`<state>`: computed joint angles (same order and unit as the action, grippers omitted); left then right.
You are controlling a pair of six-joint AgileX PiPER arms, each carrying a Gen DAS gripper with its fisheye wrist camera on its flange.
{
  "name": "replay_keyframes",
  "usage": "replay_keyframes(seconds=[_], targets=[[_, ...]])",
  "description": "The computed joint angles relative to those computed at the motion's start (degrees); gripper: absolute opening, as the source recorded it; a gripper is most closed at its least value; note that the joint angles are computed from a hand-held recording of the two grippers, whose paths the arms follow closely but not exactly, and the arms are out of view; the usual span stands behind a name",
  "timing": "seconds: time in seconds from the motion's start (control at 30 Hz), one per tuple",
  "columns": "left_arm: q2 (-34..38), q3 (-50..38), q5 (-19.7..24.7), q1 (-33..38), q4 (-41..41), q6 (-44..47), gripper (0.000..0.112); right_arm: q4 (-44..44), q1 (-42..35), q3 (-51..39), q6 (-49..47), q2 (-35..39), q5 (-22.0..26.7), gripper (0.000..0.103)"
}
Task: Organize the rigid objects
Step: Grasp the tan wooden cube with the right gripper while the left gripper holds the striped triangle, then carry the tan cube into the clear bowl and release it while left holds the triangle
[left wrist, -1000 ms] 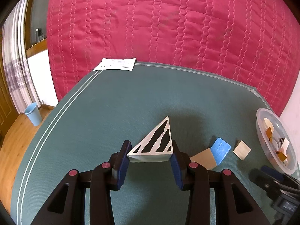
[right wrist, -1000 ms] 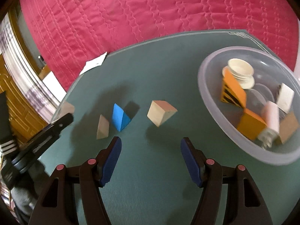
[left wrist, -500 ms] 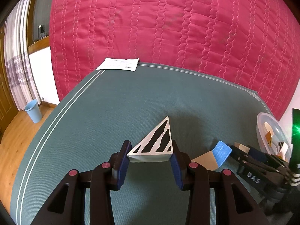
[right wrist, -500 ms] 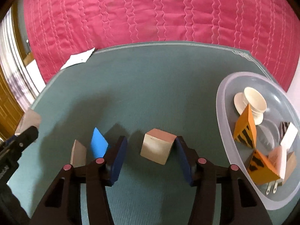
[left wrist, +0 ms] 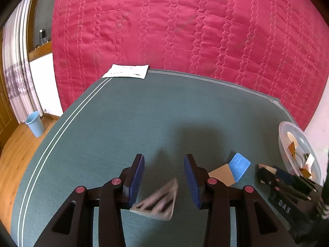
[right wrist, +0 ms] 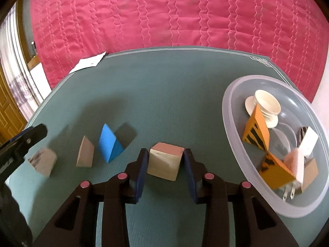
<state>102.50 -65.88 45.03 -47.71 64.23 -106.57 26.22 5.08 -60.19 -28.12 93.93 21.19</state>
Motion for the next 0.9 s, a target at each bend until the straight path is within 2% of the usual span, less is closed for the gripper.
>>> replay_keyframes(seconds=[0.2, 0.4, 0.5, 0.7, 0.83, 0.9], targets=[[0.0, 0.0, -1.6, 1.1, -1.2, 1.0, 0.043, 10.8, -2.3, 5.3, -11.1, -5.4, 1.1, 0.036], [0.6, -0.1, -4.2, 3.3, -4.1, 3.1, 0.043, 21.2, -6.9, 9.1, -20.3, -10.6, 4.9, 0.036], [0.5, 0.3, -5.6, 4.1, -5.2, 3.8, 0.047, 24.5, -9.3, 10.6, -23.5, -12.9, 6.8, 0.036], [0.4, 0.8, -5.6, 4.6, -5.9, 4.0, 0.052, 30.0, -15.1, 12.9, -28.6, -17.1, 10.4, 0.036], [-1.2, 2.4, -6.1, 4.2, -5.5, 3.4, 0.067, 32.2, -18.7, 13.3, -30.9, -18.1, 12.5, 0.036], [-2.5, 4.0, -6.3, 3.6, -4.0, 2.0, 0.07, 33.0, -20.4, 13.6, -32.1, -18.3, 13.1, 0.036]])
